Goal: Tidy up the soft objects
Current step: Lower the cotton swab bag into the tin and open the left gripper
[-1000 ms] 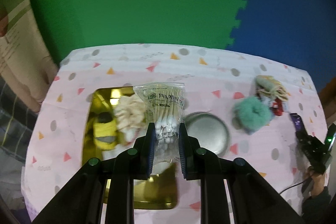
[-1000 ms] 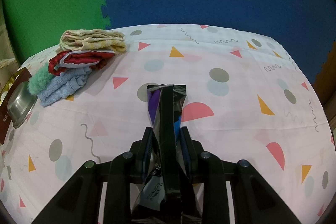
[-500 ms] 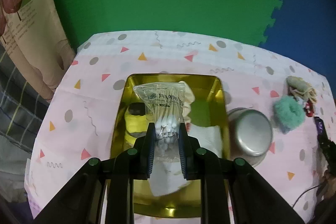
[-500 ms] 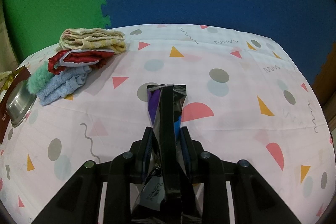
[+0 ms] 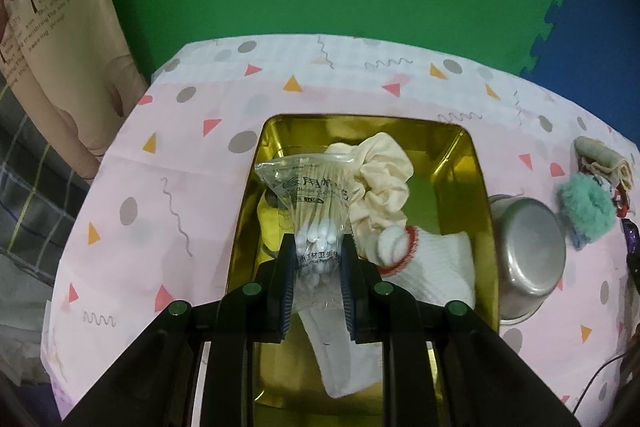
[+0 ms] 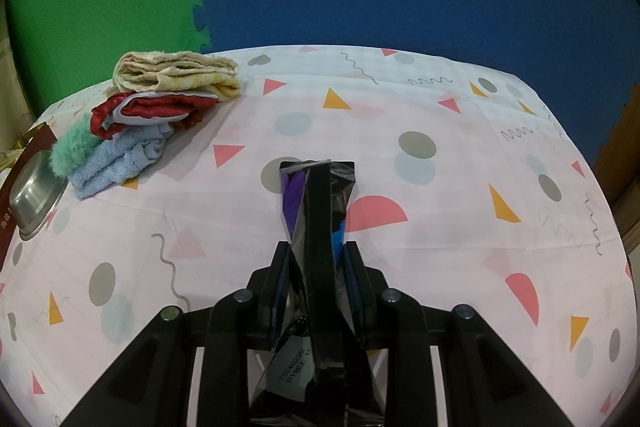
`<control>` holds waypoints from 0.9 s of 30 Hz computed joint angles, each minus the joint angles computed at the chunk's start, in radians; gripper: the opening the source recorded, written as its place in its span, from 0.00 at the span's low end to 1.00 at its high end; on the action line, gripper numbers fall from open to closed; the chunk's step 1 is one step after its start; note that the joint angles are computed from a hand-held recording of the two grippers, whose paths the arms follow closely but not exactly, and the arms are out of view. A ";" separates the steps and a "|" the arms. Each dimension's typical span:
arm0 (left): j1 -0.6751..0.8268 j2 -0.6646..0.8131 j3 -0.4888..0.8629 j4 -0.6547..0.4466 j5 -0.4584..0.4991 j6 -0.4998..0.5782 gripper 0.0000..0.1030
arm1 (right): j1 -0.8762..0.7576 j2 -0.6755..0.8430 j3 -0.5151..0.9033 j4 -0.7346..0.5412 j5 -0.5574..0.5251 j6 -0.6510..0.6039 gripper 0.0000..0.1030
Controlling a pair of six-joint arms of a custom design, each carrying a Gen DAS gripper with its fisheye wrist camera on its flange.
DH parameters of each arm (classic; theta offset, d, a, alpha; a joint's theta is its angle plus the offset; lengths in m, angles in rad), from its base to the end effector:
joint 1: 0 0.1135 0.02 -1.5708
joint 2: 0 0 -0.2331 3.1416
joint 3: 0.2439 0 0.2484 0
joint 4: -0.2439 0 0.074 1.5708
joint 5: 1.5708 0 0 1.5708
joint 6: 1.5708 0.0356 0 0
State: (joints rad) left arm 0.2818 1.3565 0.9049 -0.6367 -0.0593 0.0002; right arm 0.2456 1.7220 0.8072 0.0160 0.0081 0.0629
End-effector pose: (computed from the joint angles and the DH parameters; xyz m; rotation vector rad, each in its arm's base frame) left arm 0.2533 0.0755 0.1930 -0.3935 2.6379 0.1705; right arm 0.3084 0.0770 0.1037 -0.2221 2.4636 0.1228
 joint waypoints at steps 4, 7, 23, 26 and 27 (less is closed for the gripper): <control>0.011 0.018 -0.010 0.010 0.000 0.008 0.20 | 0.009 -0.002 -0.001 -0.001 0.011 0.003 0.26; 0.011 0.011 -0.027 0.023 -0.008 0.017 0.22 | 0.009 -0.003 -0.001 -0.002 0.013 0.000 0.26; -0.039 -0.094 -0.084 0.050 -0.105 0.031 0.37 | 0.010 -0.002 0.004 -0.010 0.027 -0.012 0.26; -0.041 -0.116 -0.089 0.045 -0.110 0.023 0.37 | 0.011 -0.003 0.005 -0.012 0.031 -0.014 0.26; -0.045 -0.122 -0.090 0.042 -0.113 0.018 0.37 | 0.013 -0.003 0.005 -0.013 0.033 -0.014 0.26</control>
State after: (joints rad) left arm 0.2369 1.2345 0.8148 -0.5949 -0.1726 0.0182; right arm 0.2586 1.7187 0.8127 0.0027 0.0410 0.0493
